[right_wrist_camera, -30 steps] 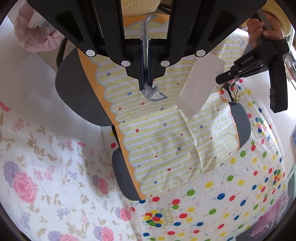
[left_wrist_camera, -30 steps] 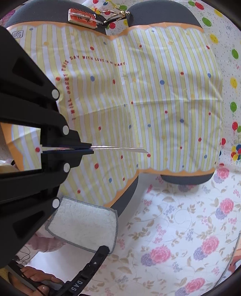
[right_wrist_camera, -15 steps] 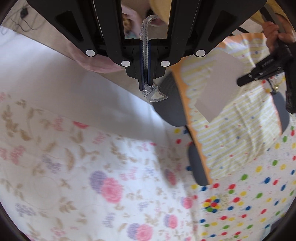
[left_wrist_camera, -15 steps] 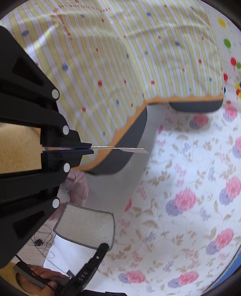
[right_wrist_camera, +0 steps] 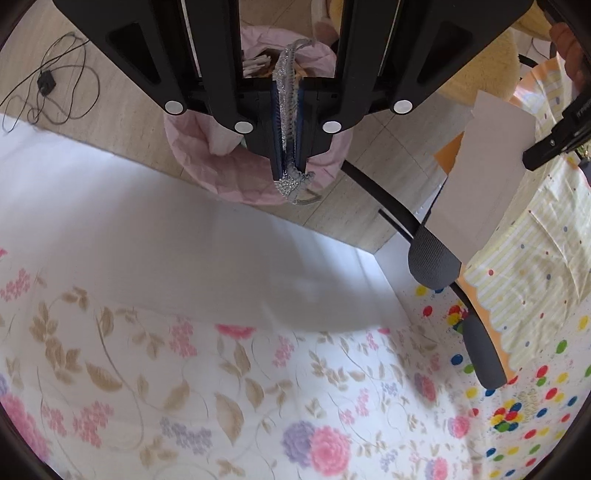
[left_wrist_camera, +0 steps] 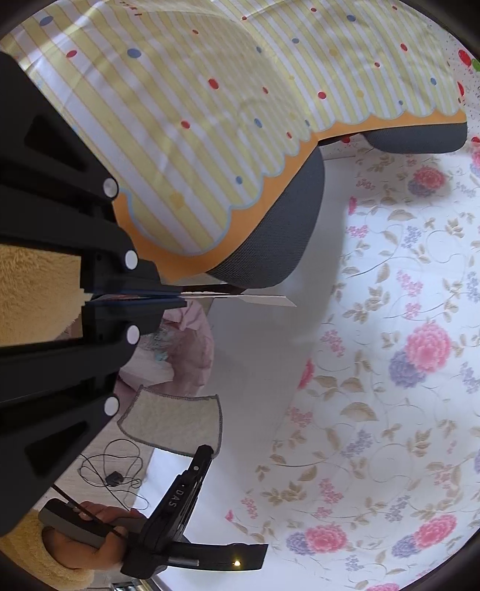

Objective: Collect trash
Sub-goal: 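Carry pad and paper over the bin and open both grippers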

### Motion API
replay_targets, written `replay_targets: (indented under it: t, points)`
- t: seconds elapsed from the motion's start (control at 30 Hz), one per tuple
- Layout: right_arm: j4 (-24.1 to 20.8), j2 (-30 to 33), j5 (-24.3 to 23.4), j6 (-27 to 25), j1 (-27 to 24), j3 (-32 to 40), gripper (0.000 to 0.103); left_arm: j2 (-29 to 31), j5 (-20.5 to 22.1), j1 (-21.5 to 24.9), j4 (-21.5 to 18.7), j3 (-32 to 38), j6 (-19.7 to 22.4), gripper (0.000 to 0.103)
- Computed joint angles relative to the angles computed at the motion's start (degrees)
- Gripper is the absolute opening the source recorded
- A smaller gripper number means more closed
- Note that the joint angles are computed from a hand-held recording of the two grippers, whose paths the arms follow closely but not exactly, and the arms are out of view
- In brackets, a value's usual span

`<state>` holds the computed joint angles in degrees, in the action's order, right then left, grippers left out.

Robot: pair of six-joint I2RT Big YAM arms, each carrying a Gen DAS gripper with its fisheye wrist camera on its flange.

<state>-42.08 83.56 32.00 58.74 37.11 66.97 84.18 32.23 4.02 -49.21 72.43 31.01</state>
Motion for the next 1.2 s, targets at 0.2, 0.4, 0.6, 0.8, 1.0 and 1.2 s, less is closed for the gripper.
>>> replay_targets:
  t: [0.2, 0.4, 0.6, 0.8, 1.0, 1.2]
  points:
    - [0.60, -0.66, -0.19, -0.42, 0.31, -0.76, 0.014, 0.43, -1.28, -0.92, -0.89, -0.57, 1.49, 0.000]
    - [-1.40, -0.78, 0.63, -1.04, 0.84, 0.10, 0.038, 0.20, -1.52, -1.26, -1.11, -0.77, 2.19, 0.000]
    - [-2.98, -0.68, 2.08, -1.64, 1.80, 1.29, 0.038, -0.22, -2.30, -1.51, -0.20, -1.31, 1.57, 0.000]
    - [0.30, -1.81, -1.03, -1.03, 1.24, 0.06, 0.049, -0.18, -2.57, -1.17, -0.16, -1.26, 1.74, 0.000]
    - [5.58, -3.37, -4.83, 0.07, 0.61, -1.91, 0.067, 0.04, -2.69, -0.91, -0.15, -1.04, 1.96, 0.000]
    - [-2.22, -0.82, -6.18, 2.43, 0.43, 1.58, 0.067, 0.25, -2.99, -1.12, -0.07, -0.88, 2.06, 0.000]
